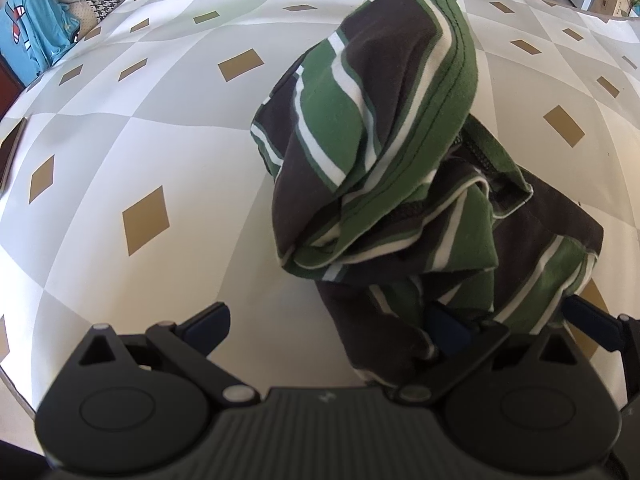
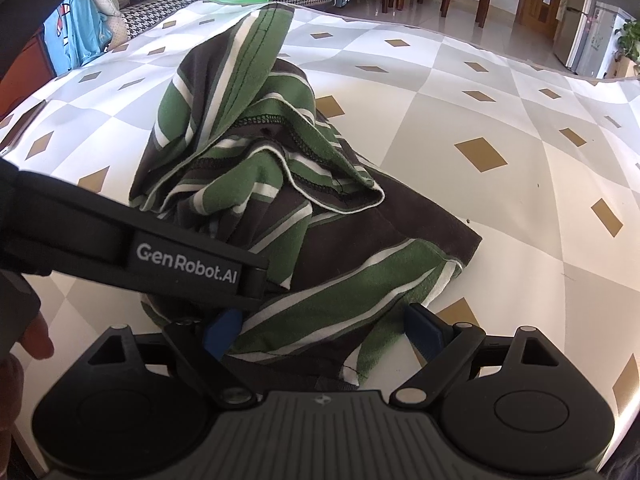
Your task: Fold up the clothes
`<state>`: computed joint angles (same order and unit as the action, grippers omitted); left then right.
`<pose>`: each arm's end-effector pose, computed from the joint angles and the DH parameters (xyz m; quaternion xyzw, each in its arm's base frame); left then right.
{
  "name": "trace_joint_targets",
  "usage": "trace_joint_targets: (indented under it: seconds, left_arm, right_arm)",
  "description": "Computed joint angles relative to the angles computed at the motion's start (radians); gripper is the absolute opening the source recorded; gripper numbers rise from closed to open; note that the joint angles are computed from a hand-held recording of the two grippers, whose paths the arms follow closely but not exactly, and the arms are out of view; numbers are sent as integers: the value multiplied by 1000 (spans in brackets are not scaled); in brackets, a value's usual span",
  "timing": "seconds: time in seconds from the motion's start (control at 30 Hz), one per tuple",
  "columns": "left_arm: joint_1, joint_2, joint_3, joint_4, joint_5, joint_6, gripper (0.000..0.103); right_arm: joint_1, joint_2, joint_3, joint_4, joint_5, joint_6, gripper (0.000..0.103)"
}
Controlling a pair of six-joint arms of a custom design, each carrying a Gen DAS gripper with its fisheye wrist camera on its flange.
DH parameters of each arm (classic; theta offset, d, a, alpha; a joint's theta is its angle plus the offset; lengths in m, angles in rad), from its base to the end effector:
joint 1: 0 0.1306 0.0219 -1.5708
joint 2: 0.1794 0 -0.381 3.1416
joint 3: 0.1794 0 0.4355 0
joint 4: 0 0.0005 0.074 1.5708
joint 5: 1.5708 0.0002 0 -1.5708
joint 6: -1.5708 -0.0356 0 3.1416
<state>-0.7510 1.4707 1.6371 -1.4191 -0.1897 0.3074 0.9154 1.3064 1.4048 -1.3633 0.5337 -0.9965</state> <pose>0.3810 -0.3472 0.4790 0.2016 0.9622 0.0011 0.1833 0.2916 0.3488 0.4532 0.0788 0.9509 -0.0303 0.2977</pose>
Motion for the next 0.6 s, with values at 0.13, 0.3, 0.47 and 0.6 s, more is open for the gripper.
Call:
trace_joint_targets:
  seconds: [0.13, 0.3, 0.47, 0.6]
  left_arm:
    - [-2, -8, -9, 7, -5, -13, 103]
    - [-2, -18, -21, 8, 4, -26, 103]
    - [7, -29, -34, 1, 29, -22, 103]
    - [21, -40, -46, -5, 62, -12, 103]
  right_arm:
    - [2, -10, -9, 2, -5, -1, 90]
    - [9, -23, -23, 11, -7, 18, 91]
    - [16, -40, -37, 16, -21, 37, 92]
    - [23, -55, -48, 19, -37, 52, 92]
